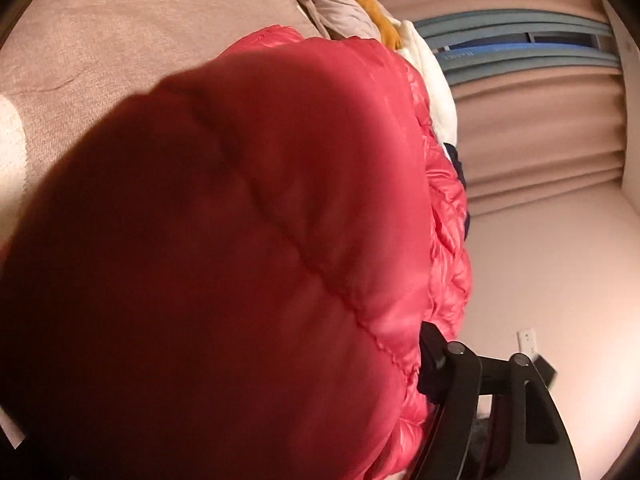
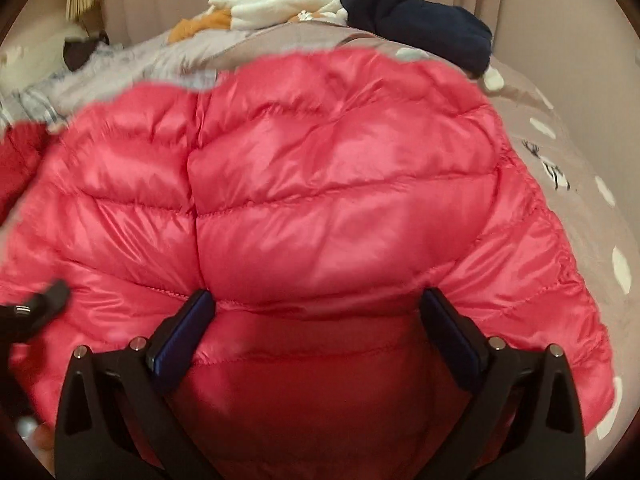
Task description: Fold large clothes
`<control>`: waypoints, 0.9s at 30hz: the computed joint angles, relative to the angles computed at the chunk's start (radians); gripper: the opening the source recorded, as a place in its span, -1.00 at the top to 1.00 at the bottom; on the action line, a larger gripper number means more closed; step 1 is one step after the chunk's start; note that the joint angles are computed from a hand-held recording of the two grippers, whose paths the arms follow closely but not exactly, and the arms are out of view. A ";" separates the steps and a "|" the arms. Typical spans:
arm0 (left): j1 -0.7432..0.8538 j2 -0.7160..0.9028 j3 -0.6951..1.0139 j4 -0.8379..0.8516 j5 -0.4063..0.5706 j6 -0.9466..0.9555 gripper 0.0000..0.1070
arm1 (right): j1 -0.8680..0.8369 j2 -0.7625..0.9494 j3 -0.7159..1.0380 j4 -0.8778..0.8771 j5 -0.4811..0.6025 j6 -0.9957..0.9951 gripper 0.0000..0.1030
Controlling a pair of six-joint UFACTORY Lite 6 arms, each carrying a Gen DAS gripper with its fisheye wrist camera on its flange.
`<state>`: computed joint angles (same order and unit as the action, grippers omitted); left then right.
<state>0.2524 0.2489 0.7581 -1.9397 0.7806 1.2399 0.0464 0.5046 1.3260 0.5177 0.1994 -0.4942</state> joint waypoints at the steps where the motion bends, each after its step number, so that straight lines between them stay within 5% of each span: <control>1: 0.007 0.007 0.003 0.000 0.004 0.007 -0.31 | -0.036 -0.025 -0.001 0.105 0.027 -0.076 -0.95; 5: 0.019 0.006 -0.003 -0.003 -0.003 0.032 -0.24 | -0.246 -0.185 -0.093 0.498 0.088 -0.326 -0.99; 7: 0.005 -0.007 -0.007 -0.022 -0.045 0.069 -0.22 | -0.338 -0.213 -0.111 0.532 0.119 -0.306 -1.00; 10: -0.011 -0.027 -0.004 -0.026 -0.105 0.080 -0.17 | -0.474 -0.077 -0.022 0.451 0.250 -0.167 -1.00; 14: -0.052 -0.057 0.023 0.011 -0.209 0.027 -0.01 | -0.529 0.236 0.165 0.577 0.586 -0.267 -0.98; 16: -0.076 -0.096 0.031 0.019 -0.279 0.048 0.10 | -0.511 0.225 0.132 0.660 0.575 -0.376 -0.76; 17: -0.099 -0.130 0.020 -0.034 -0.342 0.110 0.15 | -0.475 0.170 0.069 0.703 0.540 -0.434 -0.32; 21: -0.089 -0.285 -0.001 -0.277 -0.602 0.386 0.19 | -0.382 0.170 0.027 0.791 0.603 -0.518 0.03; 27: 0.183 -0.341 0.024 0.097 -0.371 -0.017 0.20 | -0.184 0.146 -0.046 0.857 0.533 -0.621 0.01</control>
<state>0.4351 -0.0918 0.7819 -1.8426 0.4093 1.2224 -0.1379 0.6502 1.2804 1.3743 0.7329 -1.1148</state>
